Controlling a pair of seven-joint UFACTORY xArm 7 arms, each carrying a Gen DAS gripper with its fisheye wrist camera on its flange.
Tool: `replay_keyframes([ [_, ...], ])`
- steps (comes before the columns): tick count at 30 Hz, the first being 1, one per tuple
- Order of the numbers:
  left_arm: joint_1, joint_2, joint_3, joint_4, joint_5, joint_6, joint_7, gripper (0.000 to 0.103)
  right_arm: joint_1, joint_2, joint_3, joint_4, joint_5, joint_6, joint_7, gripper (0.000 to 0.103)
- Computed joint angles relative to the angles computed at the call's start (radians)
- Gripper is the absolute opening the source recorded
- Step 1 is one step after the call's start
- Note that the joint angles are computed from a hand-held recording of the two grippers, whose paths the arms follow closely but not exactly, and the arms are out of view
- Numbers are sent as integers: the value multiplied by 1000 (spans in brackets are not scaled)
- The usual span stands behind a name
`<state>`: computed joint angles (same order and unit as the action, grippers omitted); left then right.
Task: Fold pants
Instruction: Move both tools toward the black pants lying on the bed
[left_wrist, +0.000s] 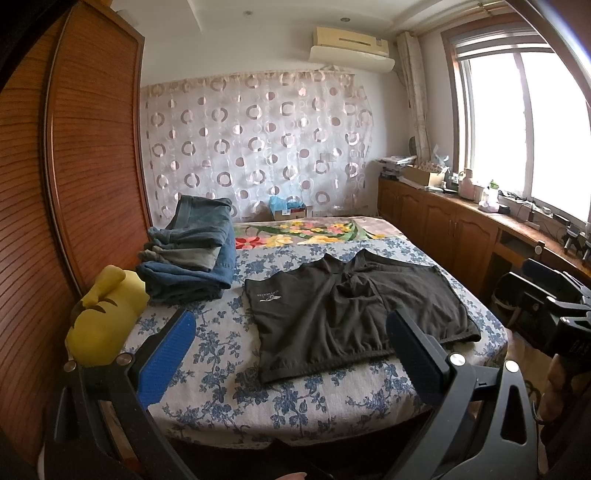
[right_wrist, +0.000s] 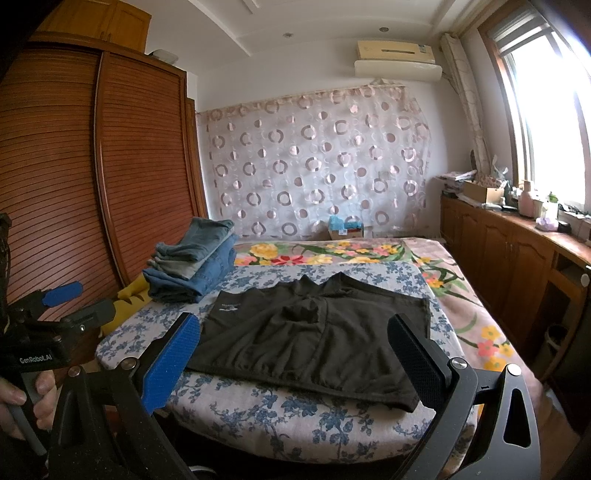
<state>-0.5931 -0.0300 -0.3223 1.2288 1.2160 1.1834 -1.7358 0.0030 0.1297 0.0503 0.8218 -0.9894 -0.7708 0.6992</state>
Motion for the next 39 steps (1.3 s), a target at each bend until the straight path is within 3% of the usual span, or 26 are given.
replay_keyframes([
  [7, 4, 6, 5, -7, -2, -16, -2, 103, -2, 6, 0, 2, -1, 7, 1, 101],
  [22, 54, 22, 49, -89, -32, -164, -58, 103, -12, 60, 17, 55, 23, 94, -16, 101],
  [39, 99, 77, 103, -110, -85, -308, -33, 103, -39, 92, 46, 87, 67, 177, -55, 99],
])
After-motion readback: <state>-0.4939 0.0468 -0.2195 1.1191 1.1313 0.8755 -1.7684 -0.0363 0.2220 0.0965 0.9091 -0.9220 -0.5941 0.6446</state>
